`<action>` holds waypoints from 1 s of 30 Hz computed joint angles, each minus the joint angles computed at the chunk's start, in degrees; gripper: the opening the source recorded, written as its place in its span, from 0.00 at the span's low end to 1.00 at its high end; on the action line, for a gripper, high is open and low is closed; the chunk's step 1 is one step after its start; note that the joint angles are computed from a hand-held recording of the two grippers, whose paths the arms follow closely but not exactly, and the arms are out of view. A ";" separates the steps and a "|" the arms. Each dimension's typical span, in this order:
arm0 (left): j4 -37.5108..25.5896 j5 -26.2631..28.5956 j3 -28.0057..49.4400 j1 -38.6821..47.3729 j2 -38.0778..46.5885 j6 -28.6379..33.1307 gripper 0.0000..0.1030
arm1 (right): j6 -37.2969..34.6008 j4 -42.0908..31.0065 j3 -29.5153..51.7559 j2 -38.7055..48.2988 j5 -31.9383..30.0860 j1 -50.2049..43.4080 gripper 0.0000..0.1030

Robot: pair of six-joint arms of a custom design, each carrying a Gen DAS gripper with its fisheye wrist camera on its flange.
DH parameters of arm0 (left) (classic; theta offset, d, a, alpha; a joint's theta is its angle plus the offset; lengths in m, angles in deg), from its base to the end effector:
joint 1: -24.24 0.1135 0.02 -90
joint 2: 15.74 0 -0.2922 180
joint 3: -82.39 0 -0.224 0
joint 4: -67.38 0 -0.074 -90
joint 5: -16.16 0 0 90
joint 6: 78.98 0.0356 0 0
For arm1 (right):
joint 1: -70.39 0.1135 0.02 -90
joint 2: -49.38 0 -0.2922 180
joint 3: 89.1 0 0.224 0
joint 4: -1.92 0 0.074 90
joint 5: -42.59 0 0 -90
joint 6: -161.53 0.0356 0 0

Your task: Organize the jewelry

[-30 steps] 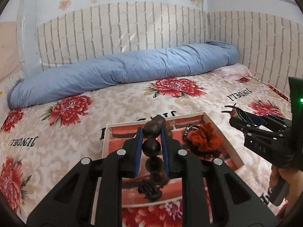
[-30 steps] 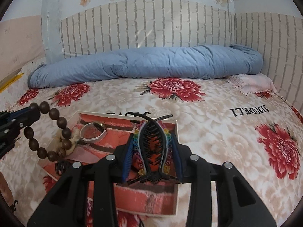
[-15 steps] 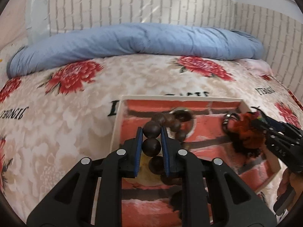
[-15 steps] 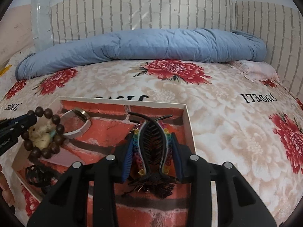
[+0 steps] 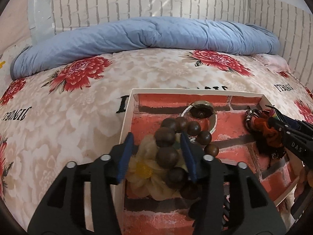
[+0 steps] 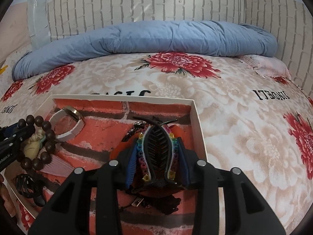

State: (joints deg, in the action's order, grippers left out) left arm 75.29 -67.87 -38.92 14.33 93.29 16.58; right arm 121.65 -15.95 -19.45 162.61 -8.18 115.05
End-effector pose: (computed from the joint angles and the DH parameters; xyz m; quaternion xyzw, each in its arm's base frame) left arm 0.3333 -0.0620 0.1435 0.1438 0.9027 -0.0629 0.4007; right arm 0.2620 0.2272 0.1384 0.1262 0.9079 -0.0493 0.3967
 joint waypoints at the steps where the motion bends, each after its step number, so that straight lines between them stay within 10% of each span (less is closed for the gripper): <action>1: 0.10 0.17 -0.69 0.10 -0.72 -0.03 0.55 | 0.31 -0.23 -0.15 -0.31 0.20 0.21 0.55; 4: -0.46 0.60 -2.27 0.04 -3.24 0.12 0.71 | 0.56 -0.56 -1.06 -2.09 2.13 1.63 0.76; 10: -1.19 0.64 -8.30 -0.74 -13.29 0.69 0.92 | 3.01 -4.42 -2.78 -8.11 6.62 6.27 0.88; 18: -7.56 5.81 -17.67 4.55 -33.13 0.28 0.95 | 17.44 -24.46 1.28 -12.18 15.96 20.01 0.94; 24: -21.34 9.43 -24.01 11.45 -56.12 2.25 0.95 | 38.90 -44.13 5.67 -11.17 19.14 32.90 0.94; 30: -44.51 26.31 -25.39 32.46 -79.04 10.34 0.95 | 60.87 -64.05 12.11 -6.04 17.89 45.73 0.94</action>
State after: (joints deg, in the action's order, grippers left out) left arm 30.78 -41.56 -64.30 46.79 14.26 26.92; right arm 182.52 -80.00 -7.35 156.57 9.70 160.78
